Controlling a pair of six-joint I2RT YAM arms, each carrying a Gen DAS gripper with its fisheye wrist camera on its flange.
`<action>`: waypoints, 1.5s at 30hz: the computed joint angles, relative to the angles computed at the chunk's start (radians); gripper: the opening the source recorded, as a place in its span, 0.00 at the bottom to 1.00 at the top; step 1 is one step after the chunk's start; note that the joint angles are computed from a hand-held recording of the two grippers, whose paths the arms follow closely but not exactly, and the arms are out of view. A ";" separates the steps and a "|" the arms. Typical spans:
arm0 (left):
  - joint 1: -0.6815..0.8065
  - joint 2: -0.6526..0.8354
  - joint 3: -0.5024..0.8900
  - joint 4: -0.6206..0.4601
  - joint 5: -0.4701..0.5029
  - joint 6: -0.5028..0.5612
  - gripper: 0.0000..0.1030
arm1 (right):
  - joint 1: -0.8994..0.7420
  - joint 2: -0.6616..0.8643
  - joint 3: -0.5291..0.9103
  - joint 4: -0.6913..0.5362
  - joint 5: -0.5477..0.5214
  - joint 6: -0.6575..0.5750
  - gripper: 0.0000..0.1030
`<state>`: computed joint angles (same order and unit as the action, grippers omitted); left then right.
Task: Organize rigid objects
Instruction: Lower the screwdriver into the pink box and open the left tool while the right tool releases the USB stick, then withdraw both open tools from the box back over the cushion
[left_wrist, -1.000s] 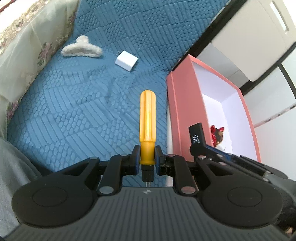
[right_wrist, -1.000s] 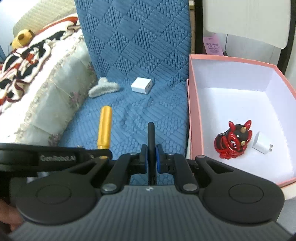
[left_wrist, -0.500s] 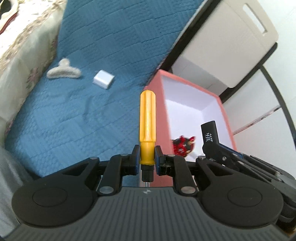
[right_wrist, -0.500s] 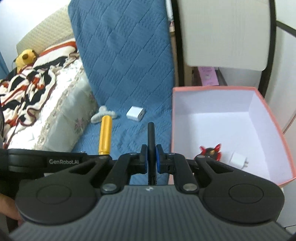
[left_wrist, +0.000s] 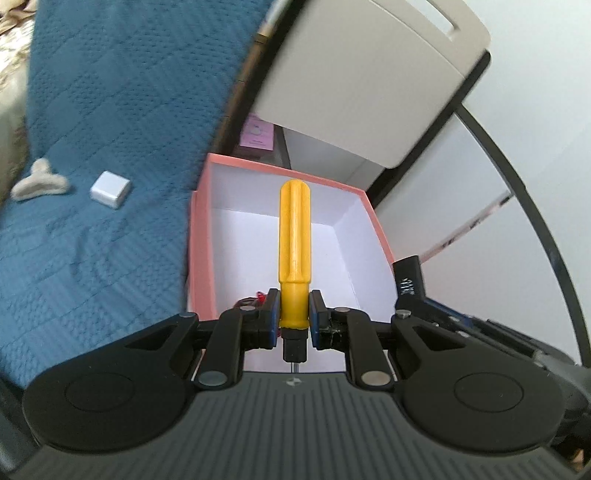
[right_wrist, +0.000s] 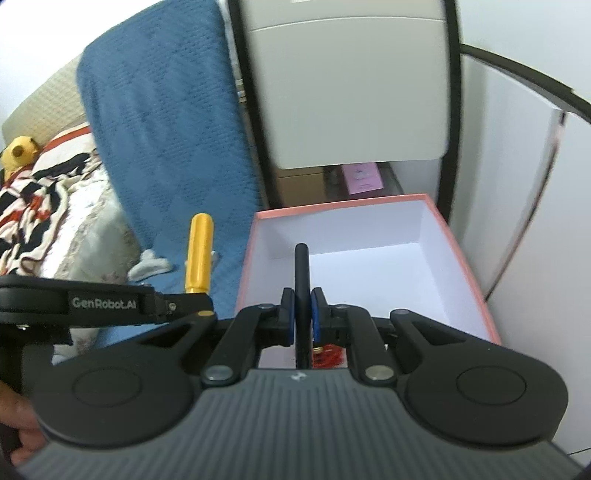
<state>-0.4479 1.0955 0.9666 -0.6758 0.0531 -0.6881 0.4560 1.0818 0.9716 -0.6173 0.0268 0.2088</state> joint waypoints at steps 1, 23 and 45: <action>-0.017 0.031 0.005 0.025 -0.007 -0.008 0.18 | -0.027 -0.003 -0.011 0.007 -0.014 -0.017 0.12; -0.123 0.635 0.160 0.344 0.023 -0.086 0.19 | -0.412 0.358 -0.113 0.239 -0.232 -0.203 0.12; -0.117 0.521 0.111 0.278 -0.032 -0.053 0.19 | -0.395 0.303 -0.112 0.207 -0.235 -0.195 0.14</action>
<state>-0.5647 1.6169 1.0778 -0.3974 0.0213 -0.7412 0.0608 1.3853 0.8598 -0.4104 -0.2087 0.0135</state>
